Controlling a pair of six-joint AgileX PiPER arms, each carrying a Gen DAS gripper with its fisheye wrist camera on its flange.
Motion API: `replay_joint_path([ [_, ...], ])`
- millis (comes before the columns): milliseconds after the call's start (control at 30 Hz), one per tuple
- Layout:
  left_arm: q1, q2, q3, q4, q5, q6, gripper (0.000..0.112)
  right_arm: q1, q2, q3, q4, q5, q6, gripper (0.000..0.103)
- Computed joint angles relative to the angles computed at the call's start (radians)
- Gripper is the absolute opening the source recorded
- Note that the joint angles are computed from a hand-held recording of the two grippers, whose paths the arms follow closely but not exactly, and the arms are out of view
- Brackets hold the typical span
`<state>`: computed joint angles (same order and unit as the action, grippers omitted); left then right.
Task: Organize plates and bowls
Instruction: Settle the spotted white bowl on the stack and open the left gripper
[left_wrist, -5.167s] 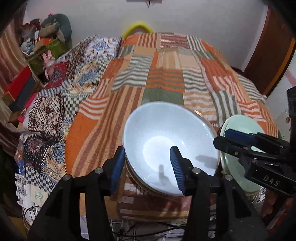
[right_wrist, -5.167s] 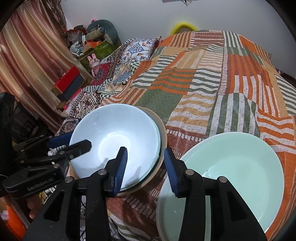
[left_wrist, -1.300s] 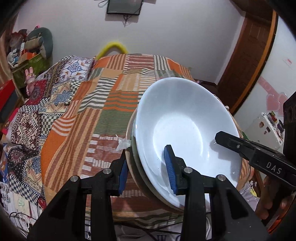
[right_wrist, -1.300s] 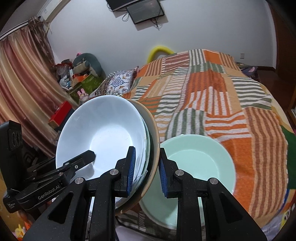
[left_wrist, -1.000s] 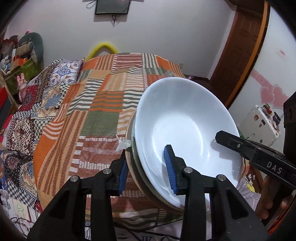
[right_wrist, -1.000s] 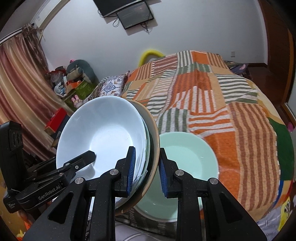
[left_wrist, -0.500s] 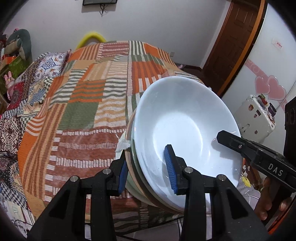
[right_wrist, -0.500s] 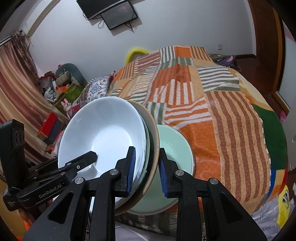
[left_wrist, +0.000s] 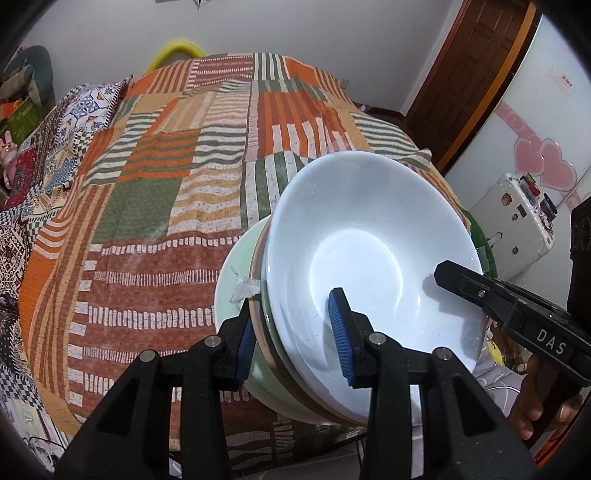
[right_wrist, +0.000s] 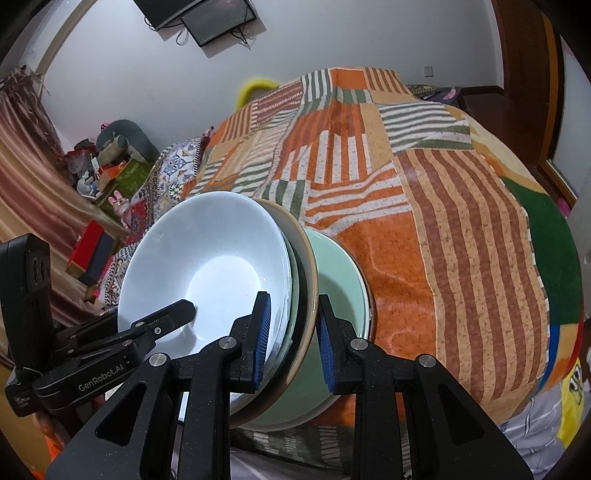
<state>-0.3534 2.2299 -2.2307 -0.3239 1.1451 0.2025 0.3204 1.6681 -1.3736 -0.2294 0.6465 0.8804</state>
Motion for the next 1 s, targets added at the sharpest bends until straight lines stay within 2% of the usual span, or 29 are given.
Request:
replay_joint_path([
  [333,-0.008,0.063,-0.075,0.008,0.054,-0.022,0.039,-0.019,0.018,-0.001,0.045,0.012,-0.031,0.022],
  [700,-0.018,0.065,-0.075,0.032,0.039,-0.019,0.038,-0.027,0.027,0.0,0.067,0.003,-0.046,0.025],
  [1000,-0.021,0.055,-0.056,0.031,0.031,-0.017,0.038,-0.05,0.011,0.044,0.125,-0.046,-0.106,0.026],
])
